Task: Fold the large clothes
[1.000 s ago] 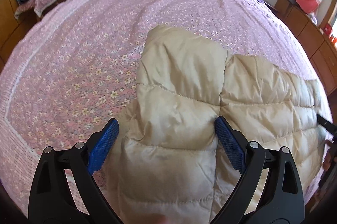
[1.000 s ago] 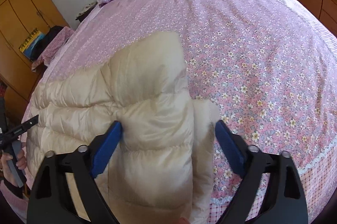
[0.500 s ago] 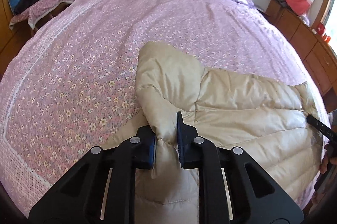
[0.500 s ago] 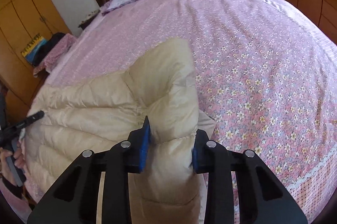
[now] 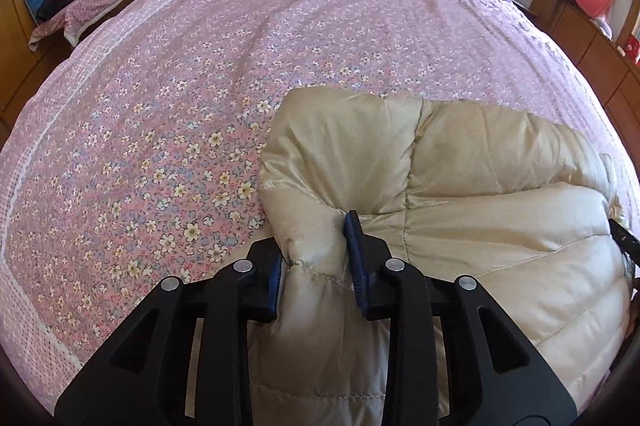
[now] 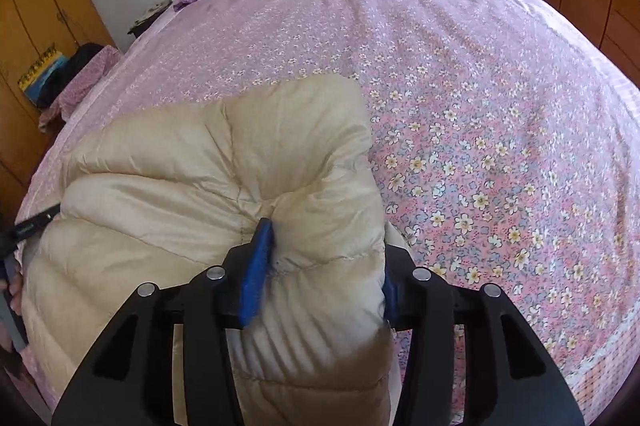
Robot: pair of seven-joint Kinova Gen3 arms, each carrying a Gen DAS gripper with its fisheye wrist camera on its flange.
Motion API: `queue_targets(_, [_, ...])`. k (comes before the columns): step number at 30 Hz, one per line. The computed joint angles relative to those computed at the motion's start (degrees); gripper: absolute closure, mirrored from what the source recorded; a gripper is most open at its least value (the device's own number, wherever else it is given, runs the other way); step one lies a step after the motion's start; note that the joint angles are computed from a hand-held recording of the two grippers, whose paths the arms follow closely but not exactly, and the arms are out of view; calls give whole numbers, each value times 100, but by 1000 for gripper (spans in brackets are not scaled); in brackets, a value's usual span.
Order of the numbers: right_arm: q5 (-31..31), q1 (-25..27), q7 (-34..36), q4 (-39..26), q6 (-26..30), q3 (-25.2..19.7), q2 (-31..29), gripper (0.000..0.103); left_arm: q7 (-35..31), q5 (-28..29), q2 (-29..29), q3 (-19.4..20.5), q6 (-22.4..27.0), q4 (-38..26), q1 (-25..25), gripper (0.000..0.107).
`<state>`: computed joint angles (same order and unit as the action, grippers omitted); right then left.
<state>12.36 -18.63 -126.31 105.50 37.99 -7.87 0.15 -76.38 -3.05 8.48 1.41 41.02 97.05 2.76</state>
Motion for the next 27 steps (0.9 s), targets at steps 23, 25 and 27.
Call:
queue_targets(23, [-2472, 332, 1464, 1025, 235, 431, -1648, 20, -1855, 2102, -1728, -654, 267, 1567, -810, 30])
queue_targets(25, [-2585, 347, 1561, 1121, 196, 461, -1642, 19, -1792, 2140, -1754, -644, 267, 1671, -830, 29])
queue_targets(27, [-2730, 336, 1670, 1205, 160, 500, -1634, 19, -1759, 2237, -1740, -656, 264, 1764, -834, 29])
